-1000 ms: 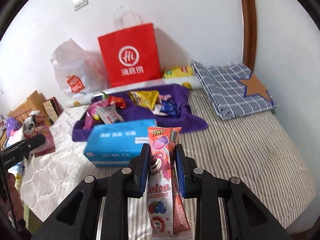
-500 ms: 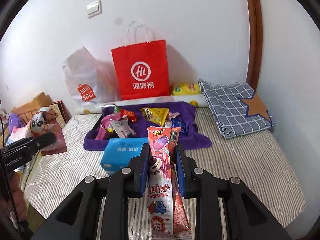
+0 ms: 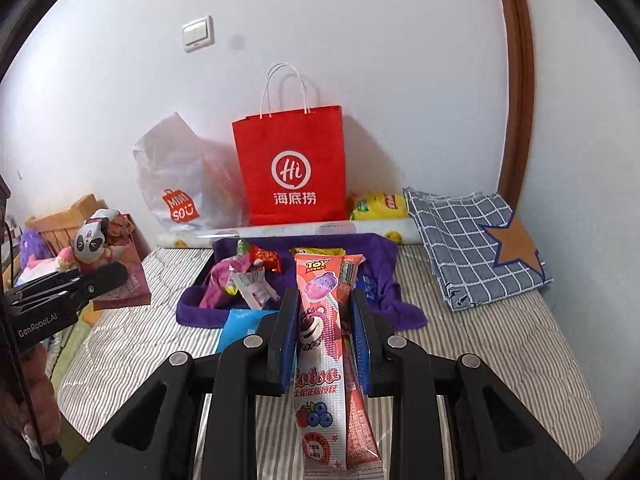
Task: Organize snacks
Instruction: 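Carry the panda bag and pink stick packet over the purple towel with both tools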
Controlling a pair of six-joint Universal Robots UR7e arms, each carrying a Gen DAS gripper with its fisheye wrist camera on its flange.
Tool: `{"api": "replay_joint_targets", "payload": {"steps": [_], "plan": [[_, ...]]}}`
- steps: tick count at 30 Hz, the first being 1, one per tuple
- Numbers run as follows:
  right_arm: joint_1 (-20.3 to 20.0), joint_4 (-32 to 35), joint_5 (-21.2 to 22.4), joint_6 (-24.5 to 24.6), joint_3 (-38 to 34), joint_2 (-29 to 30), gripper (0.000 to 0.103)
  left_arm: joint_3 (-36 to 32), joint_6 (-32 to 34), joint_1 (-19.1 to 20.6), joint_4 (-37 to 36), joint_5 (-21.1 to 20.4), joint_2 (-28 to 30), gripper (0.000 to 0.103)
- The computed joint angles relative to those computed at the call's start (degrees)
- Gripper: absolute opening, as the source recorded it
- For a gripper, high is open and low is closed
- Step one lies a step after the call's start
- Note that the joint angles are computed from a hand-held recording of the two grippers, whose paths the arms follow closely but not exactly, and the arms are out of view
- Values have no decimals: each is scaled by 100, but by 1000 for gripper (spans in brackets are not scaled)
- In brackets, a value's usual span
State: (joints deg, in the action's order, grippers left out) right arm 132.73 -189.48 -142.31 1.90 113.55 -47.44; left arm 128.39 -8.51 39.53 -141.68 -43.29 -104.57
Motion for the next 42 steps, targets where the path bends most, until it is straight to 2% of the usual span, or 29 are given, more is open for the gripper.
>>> {"api": "replay_joint_targets", "payload": {"steps": [42], "plan": [[-491,166,245,-424,-903,409,25,-761,837,594,-773,-232,1166,35]]}}
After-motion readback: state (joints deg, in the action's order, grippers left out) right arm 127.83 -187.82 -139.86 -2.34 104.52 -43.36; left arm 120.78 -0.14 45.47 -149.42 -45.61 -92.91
